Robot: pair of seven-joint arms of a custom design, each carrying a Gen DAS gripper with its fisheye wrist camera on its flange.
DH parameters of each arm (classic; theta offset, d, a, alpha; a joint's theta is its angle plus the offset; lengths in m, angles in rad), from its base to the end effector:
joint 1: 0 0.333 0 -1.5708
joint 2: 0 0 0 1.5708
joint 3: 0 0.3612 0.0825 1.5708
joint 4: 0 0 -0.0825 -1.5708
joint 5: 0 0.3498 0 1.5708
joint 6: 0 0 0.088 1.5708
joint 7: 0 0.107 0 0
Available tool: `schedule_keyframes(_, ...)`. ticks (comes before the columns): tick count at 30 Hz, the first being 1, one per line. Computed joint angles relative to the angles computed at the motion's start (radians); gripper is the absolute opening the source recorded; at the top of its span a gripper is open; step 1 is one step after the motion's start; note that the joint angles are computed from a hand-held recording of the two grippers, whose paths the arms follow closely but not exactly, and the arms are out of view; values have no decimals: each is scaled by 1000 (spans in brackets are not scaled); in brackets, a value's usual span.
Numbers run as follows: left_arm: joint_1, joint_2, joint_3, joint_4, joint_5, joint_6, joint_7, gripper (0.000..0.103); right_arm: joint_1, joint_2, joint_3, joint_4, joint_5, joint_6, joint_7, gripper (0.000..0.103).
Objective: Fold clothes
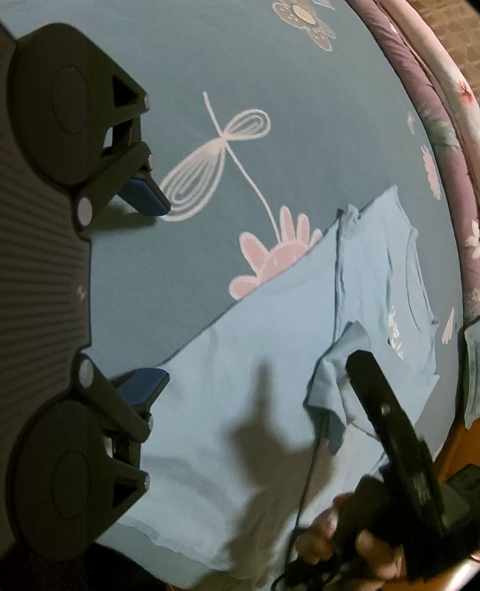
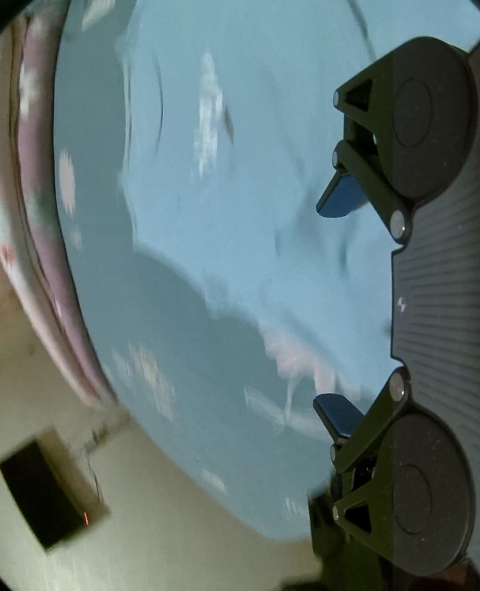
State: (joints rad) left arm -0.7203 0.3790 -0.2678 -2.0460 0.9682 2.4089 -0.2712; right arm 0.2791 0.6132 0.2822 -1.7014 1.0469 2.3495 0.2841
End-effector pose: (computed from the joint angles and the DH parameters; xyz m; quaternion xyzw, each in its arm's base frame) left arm 0.3378 -0.4845 0.3286 -0.7264 0.6331 -0.1677 0.2082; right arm 0.5906 0.3484 0.3213 -0.8671 0.2452 0.1719 0.3980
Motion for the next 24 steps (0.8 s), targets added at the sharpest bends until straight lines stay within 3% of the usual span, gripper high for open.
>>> schedule_keyframes(2,1,-2,-1,-4,-8,-4,0,90,-8,6,11,14,-20,-81,10,103)
schedule_keyframes(5,0,-4,1,-5,-8,-13,-7,90,-7,-25,15,-20,5,-78,-47,103)
schedule_keyframes(10,4,1,3,0,14,1,-12,90,-12,-45,-22,-53,90,46,-52,103)
schedule_keyframes(16,7,25,8,38,3,1,25,90,-82,-41,-27,-65,288,250,-67,103)
schedule_keyframes(19,7,47,10,77,-17,-7,68,90,-112,-4,-30,-33,369,292,-82,103)
schedule_keyframes(24,-3,97,14,169,-76,-38,165,90,-139,80,-34,47,392,315,-73,103)
